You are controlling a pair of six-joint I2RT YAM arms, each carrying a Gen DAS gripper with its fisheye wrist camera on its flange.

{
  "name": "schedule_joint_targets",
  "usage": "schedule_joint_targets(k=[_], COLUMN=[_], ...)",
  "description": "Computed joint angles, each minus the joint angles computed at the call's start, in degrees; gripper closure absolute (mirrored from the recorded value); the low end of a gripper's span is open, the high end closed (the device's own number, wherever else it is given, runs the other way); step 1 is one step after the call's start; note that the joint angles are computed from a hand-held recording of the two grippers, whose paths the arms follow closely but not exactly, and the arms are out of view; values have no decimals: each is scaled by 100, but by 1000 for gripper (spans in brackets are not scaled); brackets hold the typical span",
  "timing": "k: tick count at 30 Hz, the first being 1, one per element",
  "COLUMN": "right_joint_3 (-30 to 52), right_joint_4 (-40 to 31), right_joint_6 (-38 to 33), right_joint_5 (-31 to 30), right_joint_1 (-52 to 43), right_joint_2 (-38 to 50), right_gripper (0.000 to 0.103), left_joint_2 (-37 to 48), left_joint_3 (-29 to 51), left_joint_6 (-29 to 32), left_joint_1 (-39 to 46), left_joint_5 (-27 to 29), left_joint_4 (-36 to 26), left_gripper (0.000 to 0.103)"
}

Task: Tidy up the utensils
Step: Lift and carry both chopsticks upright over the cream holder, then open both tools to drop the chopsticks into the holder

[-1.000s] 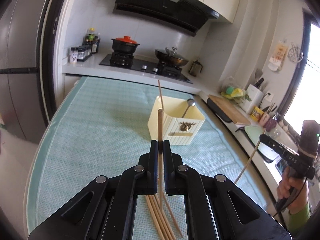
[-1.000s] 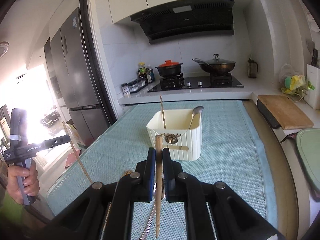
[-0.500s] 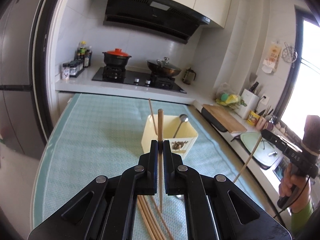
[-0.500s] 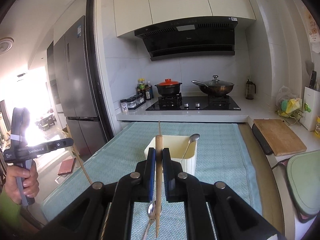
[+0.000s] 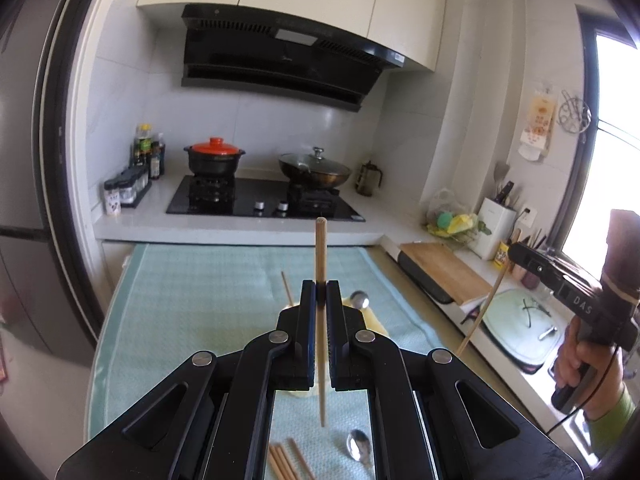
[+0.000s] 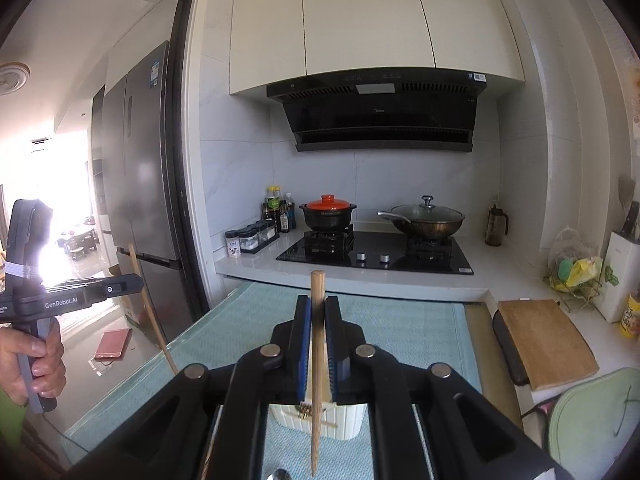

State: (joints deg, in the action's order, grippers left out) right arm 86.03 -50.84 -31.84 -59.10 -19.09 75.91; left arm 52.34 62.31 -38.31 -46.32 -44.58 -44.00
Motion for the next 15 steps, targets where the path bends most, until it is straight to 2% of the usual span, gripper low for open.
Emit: schedule_joint_targets(k=[4, 8, 12, 15], right_joint_3=[520, 371, -120, -344], right_joint_4=[483, 1337, 2279, 2584], right_joint_6=[725, 1130, 1294, 1286], right_joint_5=[539, 1087, 1543, 1795], right_joint_1=[705, 1319, 1805, 2066], right_joint_2=[429, 543, 688, 1013], right_gripper=[96, 96, 96, 96], left_joint_2=[565, 1170, 1720, 2114], left_joint_3=[390, 576, 494, 334], left_joint_6=[693, 1165, 1185, 1052], left_joint_1=[737, 1248, 1718, 2012], left_joint_5=[368, 633, 1154, 1554], left_joint_4=[686, 1377, 1873, 2144], left_gripper=[100, 100, 100, 100])
